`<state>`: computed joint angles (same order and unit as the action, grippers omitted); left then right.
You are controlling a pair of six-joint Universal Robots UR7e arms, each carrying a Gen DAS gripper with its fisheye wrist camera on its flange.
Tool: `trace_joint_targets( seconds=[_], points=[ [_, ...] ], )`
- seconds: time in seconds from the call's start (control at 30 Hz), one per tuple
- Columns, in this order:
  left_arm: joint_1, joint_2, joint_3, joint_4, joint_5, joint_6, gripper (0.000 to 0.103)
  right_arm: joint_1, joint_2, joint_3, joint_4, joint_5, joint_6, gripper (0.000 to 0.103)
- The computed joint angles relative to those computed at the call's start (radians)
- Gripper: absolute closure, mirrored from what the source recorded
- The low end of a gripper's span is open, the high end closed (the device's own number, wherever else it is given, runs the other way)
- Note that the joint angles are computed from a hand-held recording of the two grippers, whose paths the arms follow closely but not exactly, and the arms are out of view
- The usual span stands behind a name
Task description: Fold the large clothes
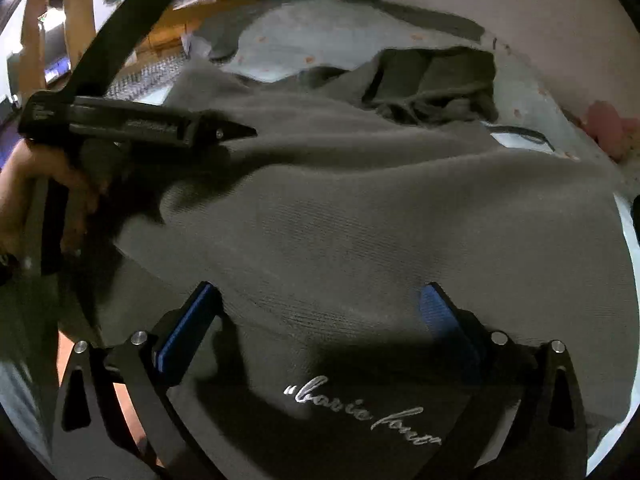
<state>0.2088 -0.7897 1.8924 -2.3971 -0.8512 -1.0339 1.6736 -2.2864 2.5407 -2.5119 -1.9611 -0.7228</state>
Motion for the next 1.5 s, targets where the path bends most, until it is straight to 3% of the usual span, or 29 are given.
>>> trace_joint_targets(
  seconds=[0.07,0.1,0.17,0.23,0.3,0.37,0.43,0.5,0.6,0.67,0.73,0.77,0.83,0.87,1.03,1.1,1.17,1.23,1.37,1.5],
  points=[
    [0.011,-0.031,0.031,-0.081,0.015,-0.011,0.061,0.031,-0.011,-0.012,0.051,0.002,-0.005,0.032],
    [0.018,-0.049,0.045,-0.128,0.029,-0.013,0.063,0.047,-0.011,-0.008,0.056,-0.004,-0.025,0.033],
    [0.023,-0.076,0.045,-0.097,0.073,-0.069,0.063,0.08,0.01,0.017,0.02,-0.062,-0.064,0.027],
    [0.081,-0.055,-0.009,0.031,0.01,-0.116,0.054,0.071,0.006,0.048,-0.02,-0.055,-0.102,0.016],
    [0.096,-0.039,-0.001,0.015,-0.003,-0.064,0.052,0.139,0.042,0.057,-0.046,-0.125,-0.083,0.008],
    [0.087,-0.022,-0.019,0.052,0.024,-0.032,0.051,0.171,0.018,0.044,-0.011,-0.096,-0.06,0.007],
    [0.08,-0.016,-0.017,0.059,0.04,-0.039,0.051,0.156,-0.036,0.008,0.021,0.015,-0.043,0.003],
    [0.075,-0.006,-0.021,0.061,0.063,-0.033,0.05,0.155,-0.023,-0.026,-0.042,0.05,0.017,0.003],
    [0.074,0.006,-0.026,0.065,0.085,-0.018,0.049,0.127,0.07,-0.062,-0.113,-0.05,0.104,0.003],
    [0.08,0.005,-0.022,0.054,0.087,-0.01,0.049,0.021,0.166,-0.097,-0.066,-0.144,0.163,0.003],
    [0.08,0.006,-0.026,0.054,0.087,-0.006,0.048,-0.042,0.144,-0.08,-0.082,-0.09,0.122,0.002],
    [0.071,0.001,-0.014,0.053,0.083,-0.012,0.045,-0.041,0.139,-0.065,-0.106,-0.094,0.082,0.002],
    [0.062,-0.002,-0.018,0.063,0.079,-0.002,0.026,-0.032,0.135,-0.063,-0.111,-0.106,0.095,0.002],
    [0.058,-0.002,-0.023,0.07,0.084,0.0,0.008,-0.032,0.129,-0.061,-0.109,-0.106,0.093,0.002],
    [0.018,0.005,-0.057,0.025,0.185,0.077,0.005,-0.03,0.137,-0.093,-0.05,-0.113,0.125,0.002],
    [0.017,0.015,-0.078,-0.046,0.222,0.152,0.005,-0.049,0.171,-0.137,-0.011,-0.058,0.143,0.003],
    [0.035,0.034,-0.117,-0.107,0.242,0.224,0.005,-0.115,0.153,-0.184,0.069,0.1,0.142,0.003],
    [0.086,0.074,-0.19,-0.173,0.213,0.332,0.005,-0.151,0.16,-0.226,0.091,0.188,0.157,0.003],
    [0.189,0.184,-0.382,-0.153,0.155,0.484,0.005,-0.184,0.25,-0.334,0.069,0.245,0.182,0.003],
    [0.267,0.279,-0.539,-0.13,0.081,0.573,0.005,-0.209,0.406,-0.493,0.055,0.282,0.231,0.003]
  ],
)
